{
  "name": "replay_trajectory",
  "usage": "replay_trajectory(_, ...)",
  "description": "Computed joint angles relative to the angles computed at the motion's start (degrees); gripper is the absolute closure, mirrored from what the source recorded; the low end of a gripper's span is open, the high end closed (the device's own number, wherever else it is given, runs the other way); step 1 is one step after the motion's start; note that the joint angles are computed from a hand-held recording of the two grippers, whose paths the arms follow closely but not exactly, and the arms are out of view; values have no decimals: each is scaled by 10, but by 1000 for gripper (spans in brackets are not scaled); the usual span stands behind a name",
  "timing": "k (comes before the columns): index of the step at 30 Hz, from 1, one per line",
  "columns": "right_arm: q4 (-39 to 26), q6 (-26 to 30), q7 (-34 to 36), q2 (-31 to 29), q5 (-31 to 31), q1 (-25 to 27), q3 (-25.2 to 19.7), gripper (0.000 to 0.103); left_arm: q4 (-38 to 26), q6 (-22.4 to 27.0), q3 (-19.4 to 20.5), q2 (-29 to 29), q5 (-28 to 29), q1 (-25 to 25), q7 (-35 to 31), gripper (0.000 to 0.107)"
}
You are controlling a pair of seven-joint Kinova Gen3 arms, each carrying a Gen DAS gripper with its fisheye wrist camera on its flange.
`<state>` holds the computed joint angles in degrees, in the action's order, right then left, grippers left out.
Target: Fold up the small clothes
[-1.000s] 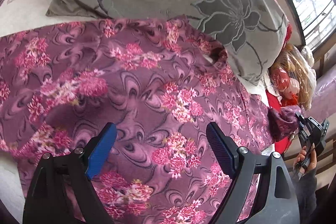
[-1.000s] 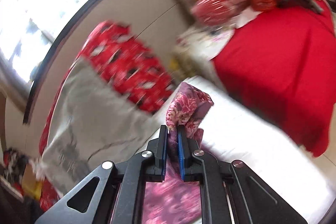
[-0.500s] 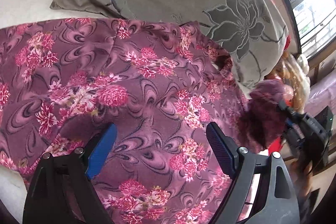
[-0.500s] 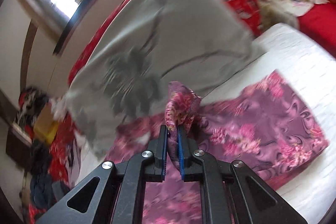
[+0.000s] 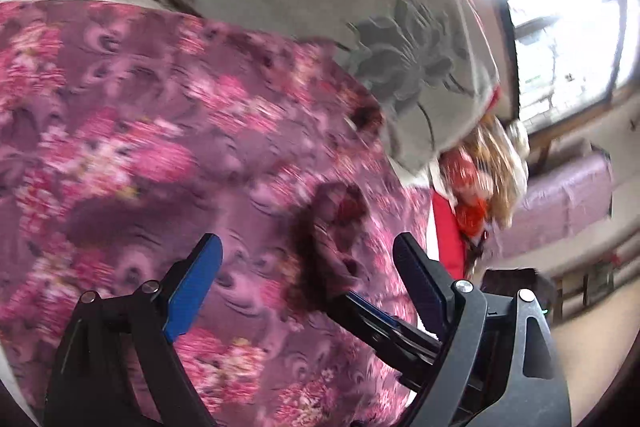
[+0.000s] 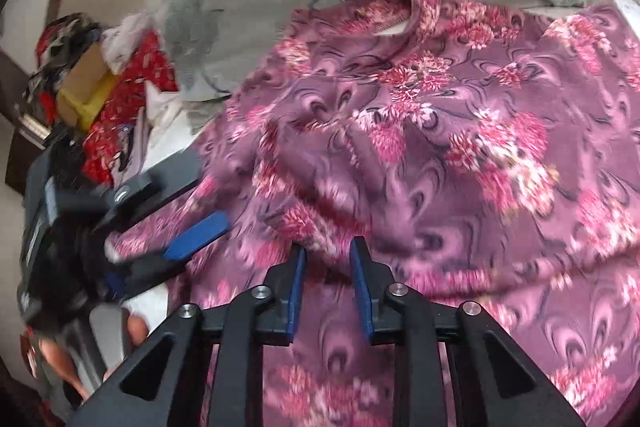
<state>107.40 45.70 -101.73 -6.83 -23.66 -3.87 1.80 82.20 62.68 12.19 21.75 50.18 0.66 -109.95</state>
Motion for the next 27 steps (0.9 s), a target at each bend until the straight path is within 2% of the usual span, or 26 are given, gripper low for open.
replay_trajectory(2, 8, 13, -2, -23, 8, 5, 3, 58, -10, 2, 2, -1, -25, 18, 0, 20)
replay_trajectory(4, 21, 25, -18, -53, 24, 15, 10, 58, -28, 7, 4, 7, -50, 39, 19, 20)
replay_trajectory(6, 35, 44, -20, -82, 19, 29, 37, 58, -44, 9, 4, 15, -70, 57, 48, 20)
replay_trajectory(9, 50, 56, -34, -116, 20, 51, 64, 58, -64, -13, -1, 18, -115, 90, 95, 21)
replay_trajectory(11, 60, 65, -40, -144, 31, 68, 81, 58, -76, -19, -1, 19, -136, 102, 117, 59)
replay_trajectory(12, 64, 69, -45, -159, 38, 78, 90, 58, -86, -9, 3, 25, -140, 100, 119, 99)
replay_trajectory(14, 73, 69, -50, -178, 47, 91, 107, 58, -94, -1, 13, 26, -147, 91, 133, 101)
replay_trajectory(18, 89, 68, -59, -207, 59, 116, 151, 58, -50, -48, -2, -26, -127, 66, 120, 101)
replay_trajectory(21, 98, 52, -60, -208, 57, 125, 184, 58, -34, -60, -17, -53, -133, 49, 119, 101)
replay_trajectory(25, 110, 12, -45, -178, 33, 119, 225, 57, -40, -34, -35, -42, -161, 41, 140, 101)
replay_trajectory(27, 115, -9, -31, -156, 14, 111, 234, 56, -43, -16, -30, -27, -153, 27, 150, 101)
